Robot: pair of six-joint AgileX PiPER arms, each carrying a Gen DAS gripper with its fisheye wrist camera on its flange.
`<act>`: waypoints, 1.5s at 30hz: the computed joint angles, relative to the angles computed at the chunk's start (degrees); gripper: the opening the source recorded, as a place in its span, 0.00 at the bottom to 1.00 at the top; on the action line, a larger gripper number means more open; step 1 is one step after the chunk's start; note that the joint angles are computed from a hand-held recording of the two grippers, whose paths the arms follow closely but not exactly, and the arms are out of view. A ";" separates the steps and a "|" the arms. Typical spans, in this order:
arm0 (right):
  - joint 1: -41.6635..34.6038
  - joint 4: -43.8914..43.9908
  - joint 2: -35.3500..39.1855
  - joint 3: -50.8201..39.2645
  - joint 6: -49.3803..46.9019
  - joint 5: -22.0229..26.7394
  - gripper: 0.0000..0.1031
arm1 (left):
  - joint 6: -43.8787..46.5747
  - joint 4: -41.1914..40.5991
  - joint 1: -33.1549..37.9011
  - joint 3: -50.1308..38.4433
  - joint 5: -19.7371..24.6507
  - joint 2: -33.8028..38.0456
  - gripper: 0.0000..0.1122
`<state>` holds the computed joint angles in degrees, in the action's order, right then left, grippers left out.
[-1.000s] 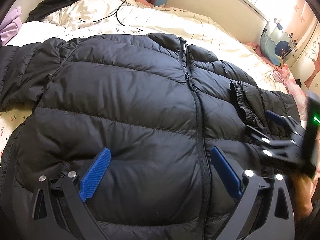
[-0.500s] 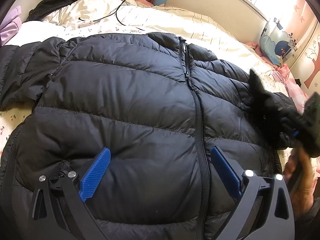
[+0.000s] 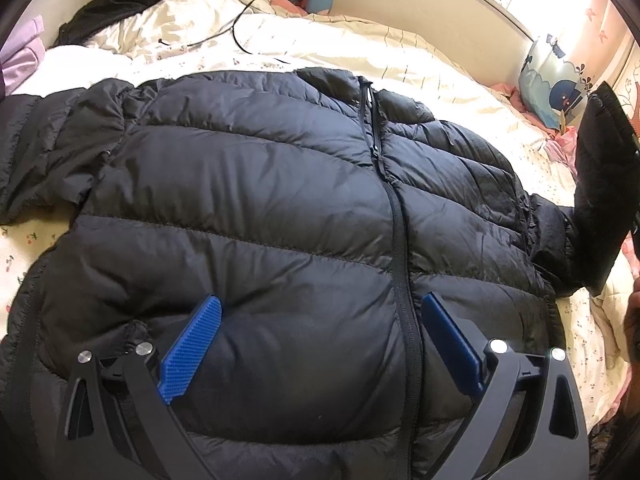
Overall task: Fold large clothes
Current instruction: 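Grasp the ribbed sleeve cuff with the right gripper, then lift the held sleeve cuff up with the right gripper, then carry the ribbed sleeve cuff across the jacket body with the right gripper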
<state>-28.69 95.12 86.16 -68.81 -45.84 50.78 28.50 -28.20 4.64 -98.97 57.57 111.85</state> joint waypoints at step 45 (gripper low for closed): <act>47.28 -15.64 43.24 -43.29 19.41 -17.59 0.24 | 7.36 -1.27 10.15 0.82 -3.53 -4.01 0.85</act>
<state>18.59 79.49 129.41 -112.09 -26.43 33.19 35.87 -29.48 14.80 -98.15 54.05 107.83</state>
